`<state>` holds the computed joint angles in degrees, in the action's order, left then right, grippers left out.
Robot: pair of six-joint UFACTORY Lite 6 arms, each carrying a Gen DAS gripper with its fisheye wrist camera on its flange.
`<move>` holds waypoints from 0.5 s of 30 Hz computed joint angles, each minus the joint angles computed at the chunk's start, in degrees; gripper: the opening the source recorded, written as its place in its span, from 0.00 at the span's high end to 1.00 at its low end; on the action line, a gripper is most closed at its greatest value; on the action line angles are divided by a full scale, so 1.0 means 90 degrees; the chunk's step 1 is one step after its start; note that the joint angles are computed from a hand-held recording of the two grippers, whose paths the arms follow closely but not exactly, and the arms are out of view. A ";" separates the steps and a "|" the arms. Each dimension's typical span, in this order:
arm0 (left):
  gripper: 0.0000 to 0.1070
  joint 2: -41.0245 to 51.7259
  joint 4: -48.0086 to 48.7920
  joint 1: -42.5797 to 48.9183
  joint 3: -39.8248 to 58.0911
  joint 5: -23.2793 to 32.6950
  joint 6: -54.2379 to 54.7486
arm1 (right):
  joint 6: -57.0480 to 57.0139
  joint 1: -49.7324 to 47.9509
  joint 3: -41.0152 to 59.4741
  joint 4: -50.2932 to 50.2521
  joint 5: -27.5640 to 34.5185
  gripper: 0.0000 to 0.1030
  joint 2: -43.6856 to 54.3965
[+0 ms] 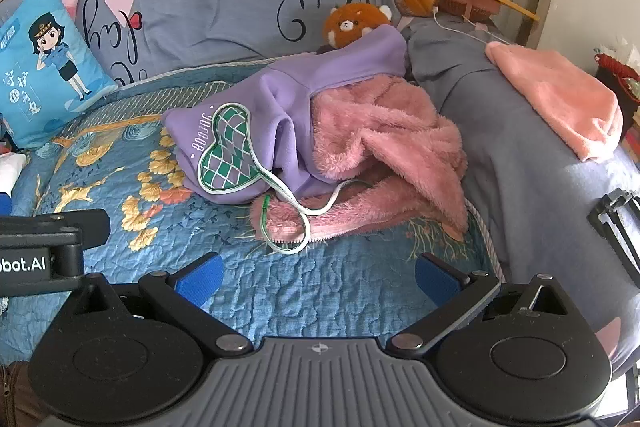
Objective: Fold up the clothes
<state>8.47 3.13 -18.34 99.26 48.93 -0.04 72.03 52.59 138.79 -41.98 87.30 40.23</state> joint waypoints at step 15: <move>0.04 0.0062 0.0063 -0.0053 0.0096 0.0064 -0.0069 | -0.0029 0.0013 -0.0020 -0.0012 0.0001 0.00 -0.0018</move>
<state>9.03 3.70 -18.82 100.12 49.50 -0.67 71.77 52.70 138.61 -42.08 87.31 40.07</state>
